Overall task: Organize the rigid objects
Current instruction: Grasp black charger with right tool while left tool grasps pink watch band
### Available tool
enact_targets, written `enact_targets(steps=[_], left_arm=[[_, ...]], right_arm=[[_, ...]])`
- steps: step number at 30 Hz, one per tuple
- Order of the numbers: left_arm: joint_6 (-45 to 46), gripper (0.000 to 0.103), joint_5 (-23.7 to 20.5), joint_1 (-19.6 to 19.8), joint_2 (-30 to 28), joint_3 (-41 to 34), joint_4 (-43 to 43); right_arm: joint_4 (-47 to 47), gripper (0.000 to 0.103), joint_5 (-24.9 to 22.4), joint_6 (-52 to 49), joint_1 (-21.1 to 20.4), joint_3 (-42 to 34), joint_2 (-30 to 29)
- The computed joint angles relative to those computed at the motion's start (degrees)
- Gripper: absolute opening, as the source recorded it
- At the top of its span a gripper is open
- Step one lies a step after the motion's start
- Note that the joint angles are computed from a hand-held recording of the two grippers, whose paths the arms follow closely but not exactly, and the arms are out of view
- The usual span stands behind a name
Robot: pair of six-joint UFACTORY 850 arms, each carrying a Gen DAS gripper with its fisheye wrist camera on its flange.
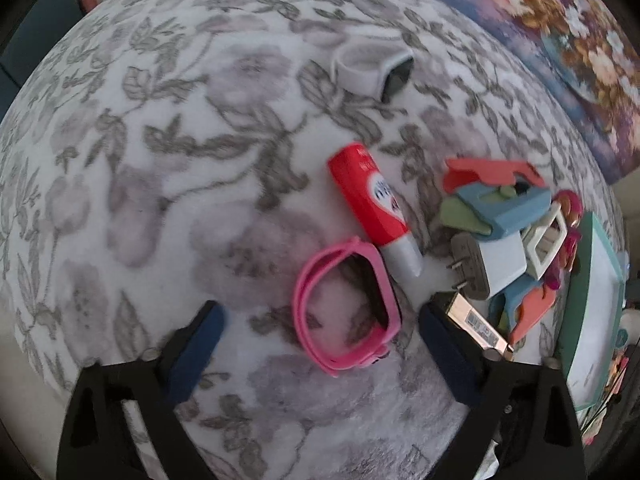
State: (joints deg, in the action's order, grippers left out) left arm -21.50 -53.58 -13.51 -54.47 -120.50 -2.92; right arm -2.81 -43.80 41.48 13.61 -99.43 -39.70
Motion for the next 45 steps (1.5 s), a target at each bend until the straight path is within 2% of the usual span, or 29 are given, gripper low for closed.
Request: enact_targets(steps=[2, 5, 6, 7, 8, 10, 16, 20, 27, 35, 39, 45], left_arm=[[-1.0, 0.087, 0.1, -1.2, 0.0, 0.1, 3.7], [-1.2, 0.066, 0.6, -2.0, -0.4, -0.8, 5.1], [-0.7, 0.056, 0.9, -2.2, -0.7, -1.3, 4.3], [-0.2, 0.054, 1.4, -2.3, -0.5, -1.2, 3.7], [-0.4, 0.054, 1.5, -2.5, -0.6, -1.4, 3.9], [-0.5, 0.054, 1.1, -2.7, -1.5, -3.1, 3.6], [-3.1, 0.054, 3.3, -3.0, 1.8, 0.7, 4.5], [-5.1, 0.054, 5.2, -3.6, 4.1, 3.2, 6.2], [-4.1, 0.054, 3.4, -3.8, 1.9, 0.5, 5.8], [-3.2, 0.054, 3.3, -4.1, 2.0, 1.3, 5.0], [-2.9, 0.054, 3.4, -4.0, 2.0, 1.1, 4.1], [-2.3, 0.054, 3.3, -3.9, 2.8, 2.3, 3.3]], right_arm=[[0.2, 0.069, 0.1, -0.4, -0.2, 0.6, 0.4], [1.4, 0.069, 0.8, -1.3, -0.7, 2.1, 1.6], [1.7, 0.067, 1.2, -1.6, -0.8, 2.7, 1.9], [2.0, 0.059, 1.7, -2.0, -1.0, 3.1, 2.3], [2.5, 0.054, 2.1, -2.6, -1.2, 3.4, 2.7], [3.3, 0.050, 2.8, -3.9, -1.6, 3.8, 3.3], [8.6, 0.037, 3.9, -8.6, -2.7, 4.3, 3.6], [12.2, 0.035, 4.7, -11.9, -3.5, 4.3, 3.3], [17.2, 0.035, 4.9, -16.3, -4.6, 6.3, 4.5], [17.1, 0.040, 2.3, -16.7, -4.4, 5.0, 3.2], [19.9, 0.055, 0.9, -18.1, -4.9, 4.9, 3.1], [17.6, 0.063, -0.1, -17.3, -4.7, 5.7, 4.2]])
